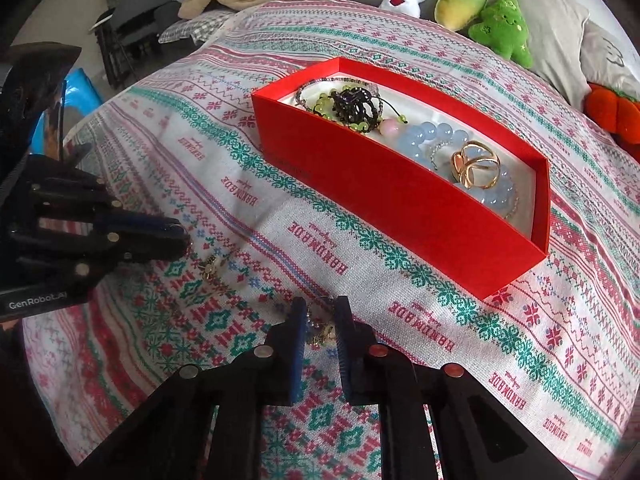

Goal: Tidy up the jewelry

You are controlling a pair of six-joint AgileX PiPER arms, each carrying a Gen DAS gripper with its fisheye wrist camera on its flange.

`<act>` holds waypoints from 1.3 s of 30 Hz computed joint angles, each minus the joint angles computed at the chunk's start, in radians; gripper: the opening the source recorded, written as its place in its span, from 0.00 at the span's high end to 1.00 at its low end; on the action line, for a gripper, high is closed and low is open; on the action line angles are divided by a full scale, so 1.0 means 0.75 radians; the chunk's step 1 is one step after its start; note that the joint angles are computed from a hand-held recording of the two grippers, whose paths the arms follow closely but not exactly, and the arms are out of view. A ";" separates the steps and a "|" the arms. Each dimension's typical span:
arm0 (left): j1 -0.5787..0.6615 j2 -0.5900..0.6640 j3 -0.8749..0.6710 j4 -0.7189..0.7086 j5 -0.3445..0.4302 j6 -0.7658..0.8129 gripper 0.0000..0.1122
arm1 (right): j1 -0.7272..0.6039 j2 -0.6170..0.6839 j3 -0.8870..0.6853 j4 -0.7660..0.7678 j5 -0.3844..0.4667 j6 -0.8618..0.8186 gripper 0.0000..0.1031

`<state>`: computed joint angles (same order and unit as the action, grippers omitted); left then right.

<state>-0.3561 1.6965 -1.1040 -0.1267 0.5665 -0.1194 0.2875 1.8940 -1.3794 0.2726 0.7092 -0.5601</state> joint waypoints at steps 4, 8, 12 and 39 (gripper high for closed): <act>0.003 -0.017 0.002 0.012 -0.004 -0.018 0.93 | -0.028 -0.013 -0.016 0.041 0.022 -0.018 0.91; 0.009 -0.042 0.022 0.018 -0.009 -0.030 0.93 | -0.079 -0.018 -0.029 0.051 0.025 0.008 0.91; 0.014 -0.059 0.041 0.019 -0.010 -0.032 0.93 | -0.150 -0.015 -0.065 0.149 0.062 -0.009 0.90; -0.026 -0.061 0.050 0.031 -0.005 -0.066 0.93 | 0.021 -0.038 0.088 -0.042 -0.100 -0.011 0.75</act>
<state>-0.3753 1.6510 -1.0667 -0.1035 0.5626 -0.1692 0.3031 1.8653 -1.3135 0.2408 0.6341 -0.5680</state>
